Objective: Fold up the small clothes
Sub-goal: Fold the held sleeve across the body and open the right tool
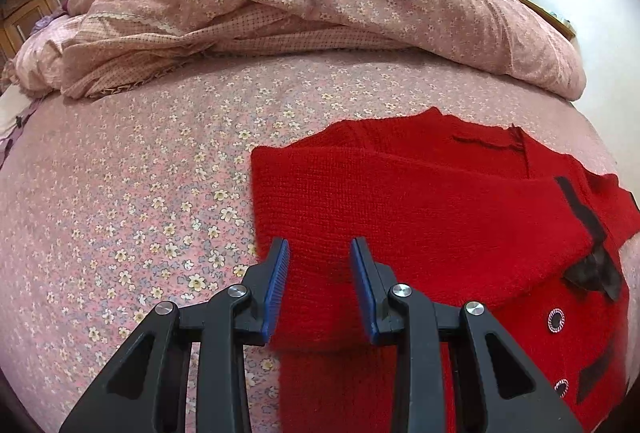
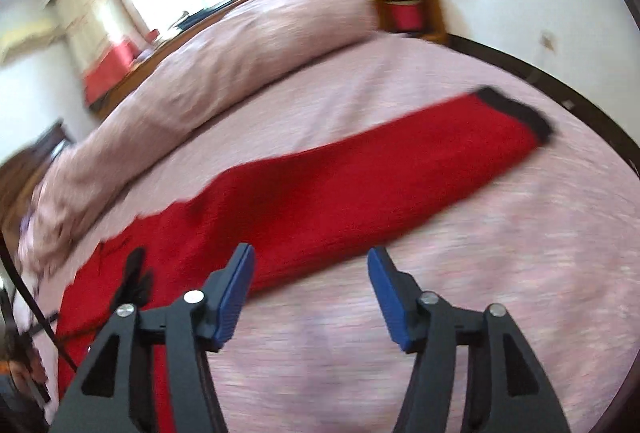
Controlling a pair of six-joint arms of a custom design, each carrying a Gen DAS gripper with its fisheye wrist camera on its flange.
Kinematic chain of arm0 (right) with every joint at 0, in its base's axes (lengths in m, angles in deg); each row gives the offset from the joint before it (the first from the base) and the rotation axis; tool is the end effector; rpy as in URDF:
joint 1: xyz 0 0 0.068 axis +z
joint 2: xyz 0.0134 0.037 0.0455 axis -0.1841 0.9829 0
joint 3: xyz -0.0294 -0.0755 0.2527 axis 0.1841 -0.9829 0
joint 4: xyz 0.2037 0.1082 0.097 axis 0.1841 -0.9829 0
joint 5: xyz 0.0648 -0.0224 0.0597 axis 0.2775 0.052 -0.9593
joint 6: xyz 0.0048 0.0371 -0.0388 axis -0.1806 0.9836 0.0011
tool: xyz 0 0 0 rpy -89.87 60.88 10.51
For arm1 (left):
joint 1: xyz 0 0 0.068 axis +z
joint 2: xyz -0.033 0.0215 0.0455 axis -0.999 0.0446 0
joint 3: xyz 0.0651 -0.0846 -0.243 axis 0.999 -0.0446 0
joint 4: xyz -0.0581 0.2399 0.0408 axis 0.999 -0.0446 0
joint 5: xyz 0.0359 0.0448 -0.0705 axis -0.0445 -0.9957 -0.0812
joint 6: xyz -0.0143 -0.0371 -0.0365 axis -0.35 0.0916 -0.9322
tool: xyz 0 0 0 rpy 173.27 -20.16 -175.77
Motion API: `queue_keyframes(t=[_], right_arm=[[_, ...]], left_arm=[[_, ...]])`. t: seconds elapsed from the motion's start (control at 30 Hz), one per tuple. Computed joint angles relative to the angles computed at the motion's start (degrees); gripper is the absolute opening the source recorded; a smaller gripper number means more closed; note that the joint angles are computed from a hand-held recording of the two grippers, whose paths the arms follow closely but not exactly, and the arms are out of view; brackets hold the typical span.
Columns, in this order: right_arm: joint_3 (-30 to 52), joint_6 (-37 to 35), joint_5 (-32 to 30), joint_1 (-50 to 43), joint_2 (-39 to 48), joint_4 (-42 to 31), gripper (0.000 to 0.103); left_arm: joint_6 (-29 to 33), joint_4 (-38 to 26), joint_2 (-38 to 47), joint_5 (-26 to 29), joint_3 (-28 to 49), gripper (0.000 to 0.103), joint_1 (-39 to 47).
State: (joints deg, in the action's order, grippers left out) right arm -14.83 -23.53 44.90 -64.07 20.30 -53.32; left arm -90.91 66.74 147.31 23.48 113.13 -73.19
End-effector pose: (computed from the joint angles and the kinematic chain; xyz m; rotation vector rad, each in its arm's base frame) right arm 0.2190 -0.2533 0.2236 0.1997 2.3409 0.4251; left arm 0.2357 0.0581 0.1753 -0.4104 2.4565 0.0031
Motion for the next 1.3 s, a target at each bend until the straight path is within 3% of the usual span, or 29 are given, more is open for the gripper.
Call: queue_keyframes(t=[0.1,0.27,0.37,0.43,0.83,0.9,1.0,1.2,1.3], right_arm=[[13.8,-0.6,-2.3,-5.2,11.1,-6.0,0.080],[34.4,5.7,-4.2,-8.4,27.0,-13.8,0.080],[48.3,9.5,-7.7,-8.3,37.0,-22.4,0.080],[53.3,13.9,-8.7,-7.3,40.7,-22.8,0.080],[64.3,31.4,-11.7,-4.7,49.0,-11.9,0.080],[59.2,33.9,-10.7,-4.8,46.6,-4.3,0.079],[56.2,36.1,-11.0,-4.7,45.5,-0.5,0.079],[62.0,29.1,-11.9,-3.3,47.7,-11.6,0.081],[58.9,28.7,-11.0,-2.7,46.1,-8.9,0.080]], left_arm=[[-0.6,1.2,0.3,-1.2,-0.6,0.026,-0.7],[-0.8,3.6,0.9,-3.1,-1.9,0.026,-1.8],[-0.5,4.5,2.1,-3.6,-1.9,0.026,-2.1],[0.2,4.8,2.5,-3.5,-1.8,0.026,-2.0],[1.5,4.0,3.3,1.5,-0.5,0.026,1.7],[1.7,4.0,3.5,1.7,-0.4,0.026,2.0],[1.8,4.3,3.7,1.5,-0.5,0.026,2.1],[1.8,4.4,3.9,0.9,-0.5,0.026,1.8],[1.7,4.7,3.6,0.3,-0.8,0.026,1.5]])
